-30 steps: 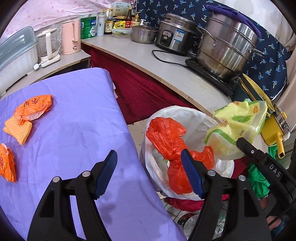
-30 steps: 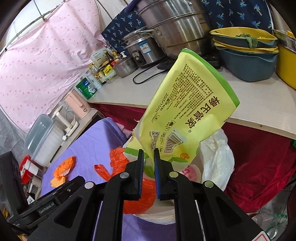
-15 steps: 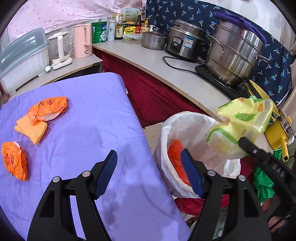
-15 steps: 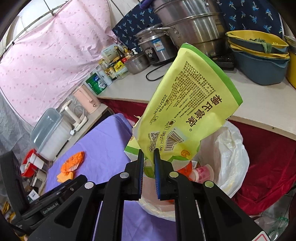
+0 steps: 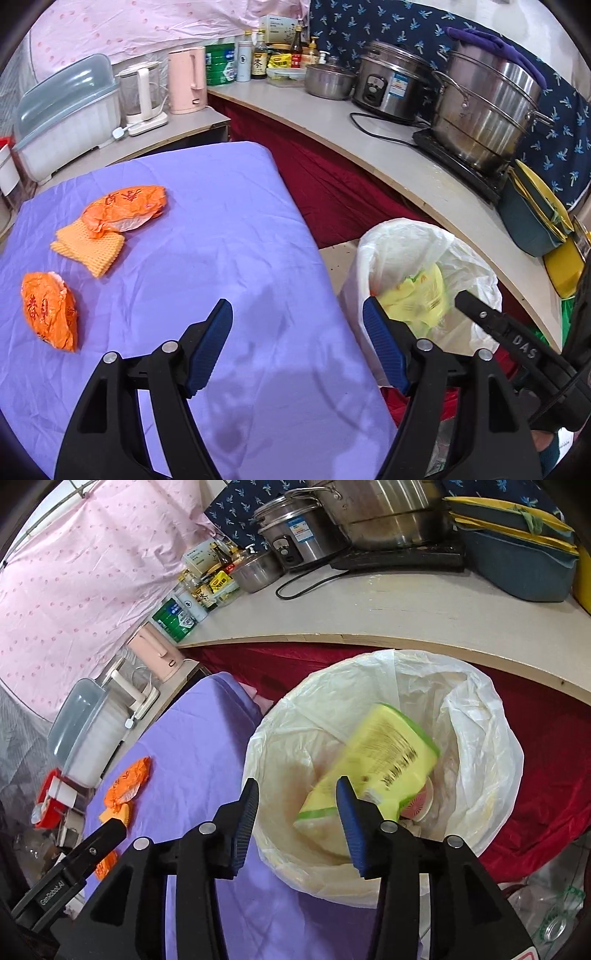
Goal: Collect trash
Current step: 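Open both tools over the bin to drop the snack bag and red bag, then move both tools back over the table toward the orange bags and foam sleeves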
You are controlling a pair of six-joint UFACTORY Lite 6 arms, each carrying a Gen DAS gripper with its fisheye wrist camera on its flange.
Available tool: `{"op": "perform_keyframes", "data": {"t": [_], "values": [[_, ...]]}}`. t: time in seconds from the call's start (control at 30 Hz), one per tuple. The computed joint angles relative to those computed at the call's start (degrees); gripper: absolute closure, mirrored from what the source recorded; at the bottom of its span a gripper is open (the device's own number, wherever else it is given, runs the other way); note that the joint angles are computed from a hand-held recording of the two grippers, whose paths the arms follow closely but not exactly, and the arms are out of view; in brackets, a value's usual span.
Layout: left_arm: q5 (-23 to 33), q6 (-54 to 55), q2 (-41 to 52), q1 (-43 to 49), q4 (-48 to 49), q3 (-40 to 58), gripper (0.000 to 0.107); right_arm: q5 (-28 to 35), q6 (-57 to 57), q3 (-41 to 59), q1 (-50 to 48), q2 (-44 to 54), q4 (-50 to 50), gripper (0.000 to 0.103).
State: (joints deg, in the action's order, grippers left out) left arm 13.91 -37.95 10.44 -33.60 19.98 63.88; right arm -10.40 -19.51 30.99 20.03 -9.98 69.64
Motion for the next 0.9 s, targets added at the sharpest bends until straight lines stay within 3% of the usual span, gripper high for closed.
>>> {"op": "perform_keyframes", "data": {"t": [0.2, 0.43, 0.73, 0.9], "values": [[-0.4, 0.1, -2.1, 1.5, 0.3, -2.3, 0.037, -3.4, -16.4, 2.4, 3.3, -2.0, 17.0, 0.054], [-0.7, 2.1, -5.6, 3.9, -0.5, -5.0, 0.033, -5.7, -25.1, 8.0, 8.4, 0.4, 25.9, 0.054], [-1.7, 19.3, -10.1, 12.6, -15.4, -9.8, 0.032, -8.2, -30.9, 19.9, 16.2, 10.7, 31.8, 0.054], [-1.6, 36.7, -11.8, 20.6, -30.7, -12.4, 0.032, -8.9, -35.1, 27.8, 19.8, 18.1, 35.5, 0.054]]}}
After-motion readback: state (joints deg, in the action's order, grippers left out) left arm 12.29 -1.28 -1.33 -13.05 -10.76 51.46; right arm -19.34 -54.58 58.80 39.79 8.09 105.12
